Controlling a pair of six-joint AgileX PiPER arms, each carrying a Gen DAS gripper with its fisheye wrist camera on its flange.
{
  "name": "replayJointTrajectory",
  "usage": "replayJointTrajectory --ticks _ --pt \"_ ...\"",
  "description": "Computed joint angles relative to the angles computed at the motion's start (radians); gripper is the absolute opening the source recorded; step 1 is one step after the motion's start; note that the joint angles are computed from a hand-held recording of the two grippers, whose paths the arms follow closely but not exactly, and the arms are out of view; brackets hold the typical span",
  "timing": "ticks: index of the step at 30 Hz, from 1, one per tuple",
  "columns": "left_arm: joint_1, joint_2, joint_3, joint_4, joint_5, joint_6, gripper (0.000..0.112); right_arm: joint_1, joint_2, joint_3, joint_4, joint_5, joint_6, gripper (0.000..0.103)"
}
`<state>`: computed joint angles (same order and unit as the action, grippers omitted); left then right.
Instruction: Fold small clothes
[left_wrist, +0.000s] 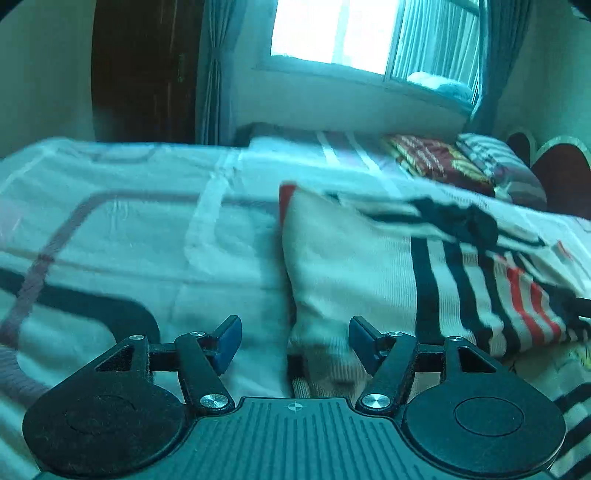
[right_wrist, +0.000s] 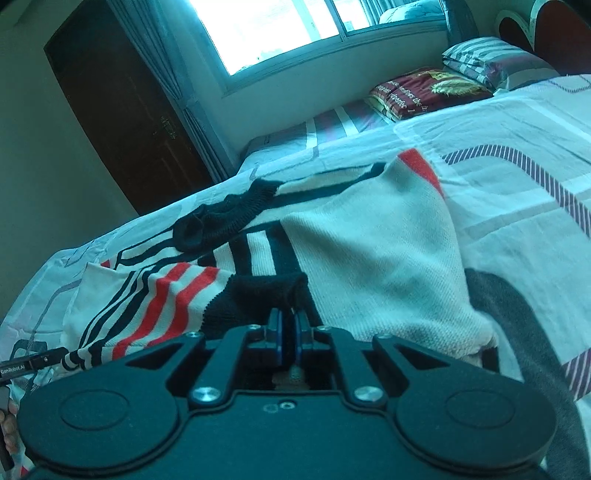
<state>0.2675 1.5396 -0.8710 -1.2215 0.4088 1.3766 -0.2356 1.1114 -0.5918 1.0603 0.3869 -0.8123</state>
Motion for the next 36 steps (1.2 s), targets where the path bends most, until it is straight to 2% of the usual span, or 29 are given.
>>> replayJointTrajectory --ticks 2,4,7,10,12,14,15,17,19,21,24,26,28,31,32,34,35,36 --pt "0.001 0.017 -0.057 -0.006 0.017 -0.002 0.065 -0.042 -0.008 -0.003 0.111 0.019 -0.095 0.019" --pt "-0.014 0.070 -0.150 0.029 0.023 -0.050 0.065 -0.049 0.024 -0.034 0.119 0.023 -0.094 0.019" --pt "-0.058 0.182 -0.311 0.159 -0.016 -0.207 0.065 -0.038 0.077 -0.065 0.145 0.007 -0.116 0.019" --pt "-0.061 0.309 -0.472 0.285 0.019 -0.400 0.065 -0.034 0.119 -0.088 0.098 0.027 -0.062 0.021" --pt "-0.069 0.371 -0.537 0.355 0.032 -0.482 0.065 -0.044 0.134 -0.084 0.114 0.050 -0.069 0.027" --pt "-0.076 0.434 -0.598 0.444 0.050 -0.570 0.065 -0.045 0.152 -0.076 0.154 0.056 -0.108 0.027" --pt "-0.074 0.458 -0.615 0.453 0.055 -0.584 0.065 -0.043 0.160 -0.074 0.181 0.056 -0.137 0.027" --pt "-0.078 0.464 -0.590 0.397 0.025 -0.515 0.065 -0.035 0.171 -0.073 0.208 0.053 -0.179 0.023" --pt "-0.093 0.454 -0.571 0.411 0.000 -0.505 0.065 -0.014 0.171 -0.071 0.190 0.025 -0.182 0.018" --pt "-0.096 0.451 -0.565 0.409 -0.006 -0.499 0.065 -0.002 0.164 -0.066 0.171 -0.002 -0.176 0.008" --pt "-0.096 0.446 -0.560 0.406 -0.009 -0.486 0.065 -0.008 0.150 -0.049 0.200 -0.020 -0.204 0.003" --pt "-0.093 0.444 -0.559 0.402 -0.009 -0.476 0.065 0.003 0.142 -0.043 0.180 -0.049 -0.193 0.002" --pt "-0.091 0.444 -0.557 0.393 -0.009 -0.466 0.065 0.031 0.132 -0.044 0.088 -0.095 -0.101 0.001" --pt "-0.089 0.448 -0.562 0.385 -0.005 -0.458 0.065 0.001 0.130 -0.045 0.102 -0.065 -0.108 0.001" --pt "-0.087 0.449 -0.563 0.384 -0.002 -0.455 0.065 -0.017 0.126 -0.046 0.127 -0.036 -0.137 0.005" --pt "-0.087 0.449 -0.561 0.379 -0.004 -0.444 0.065 -0.044 0.116 -0.047 0.177 0.007 -0.172 0.023" --pt "-0.086 0.448 -0.559 0.375 -0.005 -0.439 0.065 -0.057 0.119 -0.050 0.205 0.035 -0.193 0.036" --pt "-0.087 0.448 -0.558 0.377 -0.006 -0.439 0.065 -0.060 0.130 -0.061 0.202 0.060 -0.189 0.037"
